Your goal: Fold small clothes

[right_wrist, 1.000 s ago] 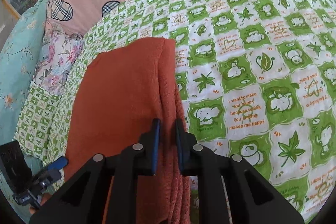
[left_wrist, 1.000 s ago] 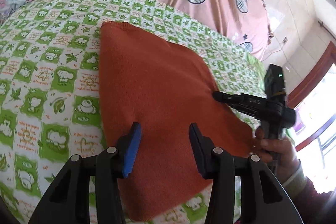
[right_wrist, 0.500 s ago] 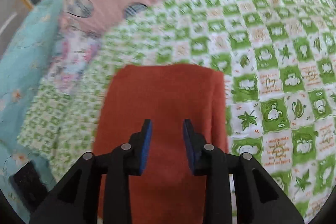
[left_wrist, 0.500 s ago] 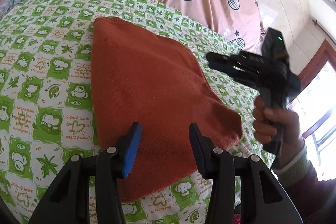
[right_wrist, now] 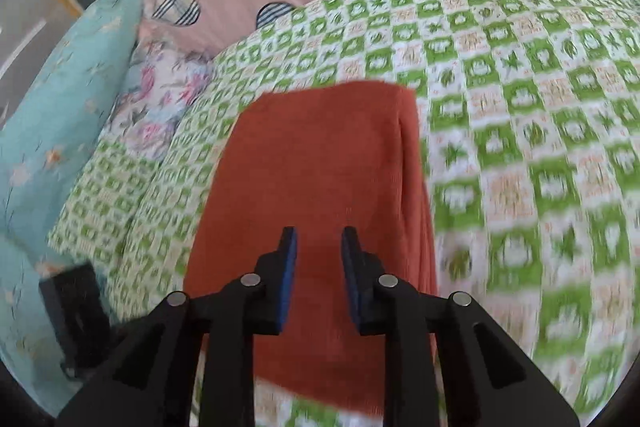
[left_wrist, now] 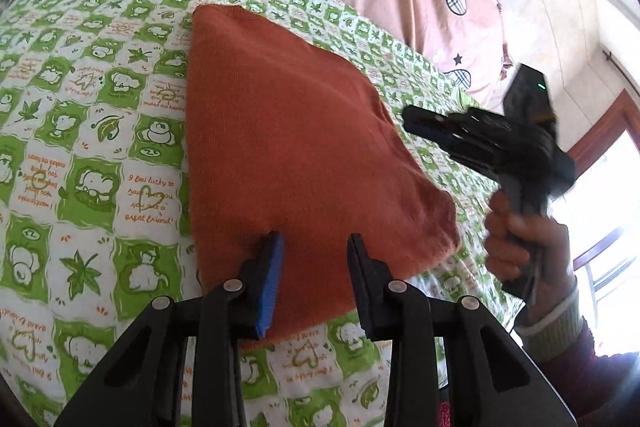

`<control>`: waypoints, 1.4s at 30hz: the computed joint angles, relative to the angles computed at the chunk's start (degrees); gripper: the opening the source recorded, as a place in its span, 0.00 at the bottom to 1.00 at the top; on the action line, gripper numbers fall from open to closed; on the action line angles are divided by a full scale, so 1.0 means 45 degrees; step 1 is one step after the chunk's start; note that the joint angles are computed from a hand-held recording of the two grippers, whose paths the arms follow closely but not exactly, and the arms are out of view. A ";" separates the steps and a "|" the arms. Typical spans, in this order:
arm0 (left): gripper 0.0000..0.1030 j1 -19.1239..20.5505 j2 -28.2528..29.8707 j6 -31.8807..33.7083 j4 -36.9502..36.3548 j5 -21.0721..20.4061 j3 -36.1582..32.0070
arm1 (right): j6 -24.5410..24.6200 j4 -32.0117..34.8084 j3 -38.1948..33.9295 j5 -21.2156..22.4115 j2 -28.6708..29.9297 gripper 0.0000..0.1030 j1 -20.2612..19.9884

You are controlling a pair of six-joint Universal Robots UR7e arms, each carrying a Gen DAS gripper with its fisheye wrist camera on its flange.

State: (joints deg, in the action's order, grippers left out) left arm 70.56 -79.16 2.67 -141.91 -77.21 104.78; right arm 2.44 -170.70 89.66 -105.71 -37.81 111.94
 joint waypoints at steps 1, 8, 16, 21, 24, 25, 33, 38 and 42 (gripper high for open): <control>0.33 -0.0020 -0.0073 0.0000 0.0091 0.0025 0.0062 | 0.0040 -0.0073 0.0421 -0.0306 -0.0113 0.26 0.0013; 0.32 -0.0315 -0.0302 -0.0113 -0.0180 0.1106 0.0805 | 0.0338 -0.1283 0.1761 -0.0613 -0.0196 0.25 -0.0439; 0.34 -0.0811 -0.0474 -0.0374 -0.0709 0.2138 0.1388 | 0.0298 -0.1890 0.2093 -0.0943 -0.0226 0.25 -0.0285; 0.34 -0.0876 -0.0992 -0.0567 -0.0843 0.2246 0.1863 | 0.0466 -0.2147 0.2474 -0.1363 -0.0471 0.25 -0.0064; 0.34 -0.1016 -0.1224 -0.0655 -0.0789 0.2525 0.2075 | 0.0491 -0.2186 0.2695 -0.1656 -0.0679 0.26 0.0104; 0.35 -0.1087 -0.1321 -0.0703 -0.0736 0.2654 0.2160 | 0.0486 -0.2256 0.2790 -0.1841 -0.0738 0.27 0.0215; 0.46 -0.1944 -0.2222 -0.0832 -0.0799 0.4056 0.3168 | 0.0222 -0.2540 0.3288 -0.2674 -0.1024 0.40 0.0816; 0.48 -0.2223 -0.2810 -0.1118 -0.0435 0.4400 0.3419 | 0.0336 -0.3131 0.3599 -0.3003 -0.1196 0.44 0.1180; 0.49 -0.2315 -0.3105 -0.1339 0.0366 0.4616 0.3232 | 0.0251 -0.3485 0.3918 -0.3117 -0.1298 0.59 0.1446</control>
